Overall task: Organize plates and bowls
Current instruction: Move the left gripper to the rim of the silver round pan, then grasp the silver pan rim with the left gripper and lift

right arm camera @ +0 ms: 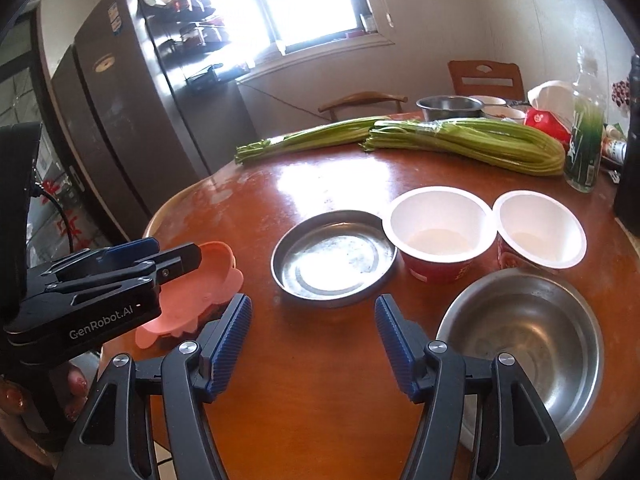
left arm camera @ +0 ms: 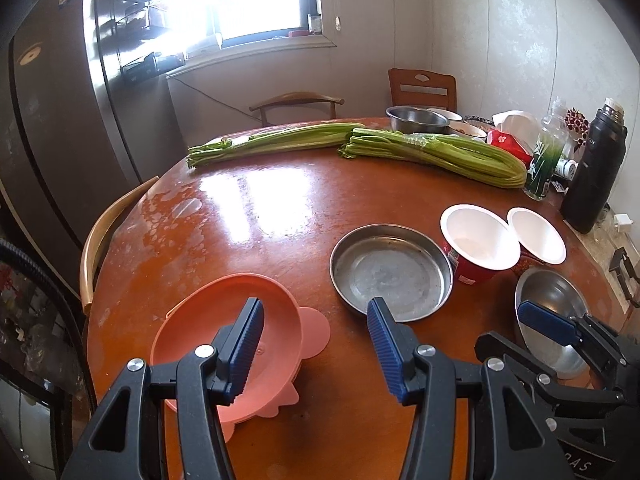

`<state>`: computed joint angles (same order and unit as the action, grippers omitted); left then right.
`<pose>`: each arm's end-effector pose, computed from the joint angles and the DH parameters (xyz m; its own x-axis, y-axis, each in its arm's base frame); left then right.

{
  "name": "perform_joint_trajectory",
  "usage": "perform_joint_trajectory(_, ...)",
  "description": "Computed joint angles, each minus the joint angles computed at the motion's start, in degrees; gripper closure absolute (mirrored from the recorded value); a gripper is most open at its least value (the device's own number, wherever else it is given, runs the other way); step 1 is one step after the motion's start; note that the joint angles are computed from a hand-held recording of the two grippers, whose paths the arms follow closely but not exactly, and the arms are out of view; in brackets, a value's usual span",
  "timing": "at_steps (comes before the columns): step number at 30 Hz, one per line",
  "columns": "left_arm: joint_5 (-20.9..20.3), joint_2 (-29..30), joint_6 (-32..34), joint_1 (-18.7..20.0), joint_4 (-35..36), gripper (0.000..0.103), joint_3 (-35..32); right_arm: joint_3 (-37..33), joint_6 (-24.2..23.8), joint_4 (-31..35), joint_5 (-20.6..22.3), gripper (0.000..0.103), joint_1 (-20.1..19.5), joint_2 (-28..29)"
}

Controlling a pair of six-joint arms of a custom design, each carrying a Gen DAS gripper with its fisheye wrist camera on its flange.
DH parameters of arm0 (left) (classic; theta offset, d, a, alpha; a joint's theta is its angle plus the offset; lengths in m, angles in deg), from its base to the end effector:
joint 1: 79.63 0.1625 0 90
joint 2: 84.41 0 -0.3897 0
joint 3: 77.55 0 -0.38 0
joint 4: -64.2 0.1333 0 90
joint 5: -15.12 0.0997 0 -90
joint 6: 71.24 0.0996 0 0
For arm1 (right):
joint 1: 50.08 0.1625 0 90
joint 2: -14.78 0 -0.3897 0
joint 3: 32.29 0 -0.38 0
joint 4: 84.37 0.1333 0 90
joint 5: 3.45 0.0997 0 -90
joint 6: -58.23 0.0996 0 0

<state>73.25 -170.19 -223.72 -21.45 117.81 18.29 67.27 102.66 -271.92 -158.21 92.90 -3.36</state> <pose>-0.0271 -0.3963 0.3647 -0.5311 0.5725 -0.6246 0.8096 0.5604 -0.1747 0.4529 -0.2874 -0.1050 -0.8635 0.2698 0.4260 -0.2275 0.5454 -0.8067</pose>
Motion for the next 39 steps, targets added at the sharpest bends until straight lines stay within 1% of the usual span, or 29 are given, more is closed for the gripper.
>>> perform_joint_trajectory(3,-0.42,1.69,-0.03,0.21,-0.02,0.049,-0.81,0.73,1.53,0.08,-0.14,0.037,-0.66,-0.32)
perform_joint_trajectory(7,-1.12,3.94,0.67,0.83,-0.41,0.049,-1.85,0.68,1.11,-0.45,0.32,0.037,-1.46,-0.08)
perform_joint_trajectory(9,-1.07,5.00,0.95,1.26,-0.82,0.049,-2.33,0.22,2.34,1.63,-0.11,0.037,-1.79,-0.04)
perform_joint_trajectory(10,-0.90,5.63,1.01,1.51,-0.87,0.049,-2.73,-0.20,2.03,1.83,-0.33,0.037,-2.01,0.23)
perform_joint_trajectory(12,-0.55,7.22,1.51,1.96,-0.89,0.049,-3.62,-0.52,1.52,0.81,0.63,0.037,-2.79,0.56)
perform_joint_trajectory(13,-0.58,8.02,1.62,2.05,-0.85,0.049,-4.05,-0.45,2.79,1.68,1.23,0.037,-3.30,0.31)
perform_joint_trajectory(15,-0.58,10.05,1.96,2.30,-0.51,0.049,-5.34,-0.43,7.84,6.40,1.80,0.037,-4.36,-0.75)
perform_joint_trajectory(17,-0.79,12.36,1.92,2.34,0.12,0.049,-6.75,-0.95,9.69,8.46,1.40,0.037,-5.17,-0.99)
perform_joint_trajectory(20,-0.73,15.90,2.05,2.71,1.61,0.049,-9.42,-1.77,13.74,14.84,0.47,0.037,-6.32,-1.92)
perform_joint_trajectory(22,-0.50,18.87,1.52,3.24,3.52,0.049,-11.84,-1.94,16.08,17.39,0.61,0.037,-7.02,-2.48)
perform_joint_trajectory(23,-0.76,19.86,1.34,3.34,3.78,0.049,-12.47,-2.05,16.39,17.77,0.72,0.037,-7.32,-2.58)
perform_joint_trajectory(25,-1.15,21.79,1.33,3.71,4.38,0.049,-13.75,-2.70,17.57,20.90,1.53,0.037,-8.01,-3.11)
perform_joint_trajectory(26,-1.25,22.81,1.21,3.99,4.83,0.049,-14.53,-3.11,17.46,21.42,1.47,0.037,-8.23,-3.07)
perform_joint_trajectory(28,-1.17,24.53,0.90,4.46,5.91,0.049,-15.99,-4.26,18.57,24.71,1.46,0.037,-8.67,-3.08)
perform_joint_trajectory(30,-1.75,26.01,0.83,4.91,6.48,0.049,-17.14,-4.90,19.00,25.64,2.33,0.037,-9.29,-3.00)
perform_joint_trajectory(32,-2.22,27.30,0.76,5.29,6.83,0.049,-18.06,-5.09,18.12,24.63,3.45,0.037,-9.87,-2.82)
perform_joint_trajectory(36,-1.82,29.39,0.37,6.20,8.18,0.049,-19.87,-6.02,19.12,26.78,4.50,0.037,-10.74,-2.62)
perform_joint_trajectory(38,-1.83,30.20,0.00,6.49,8.68,0.049,-20.54,-6.13,18.91,26.45,5.34,0.037,-11.19,-2.53)
perform_joint_trajectory(39,-1.71,30.57,-0.24,6.71,8.98,0.049,-20.95,-6.22,18.00,25.20,5.89,0.037,-11.51,-2.31)
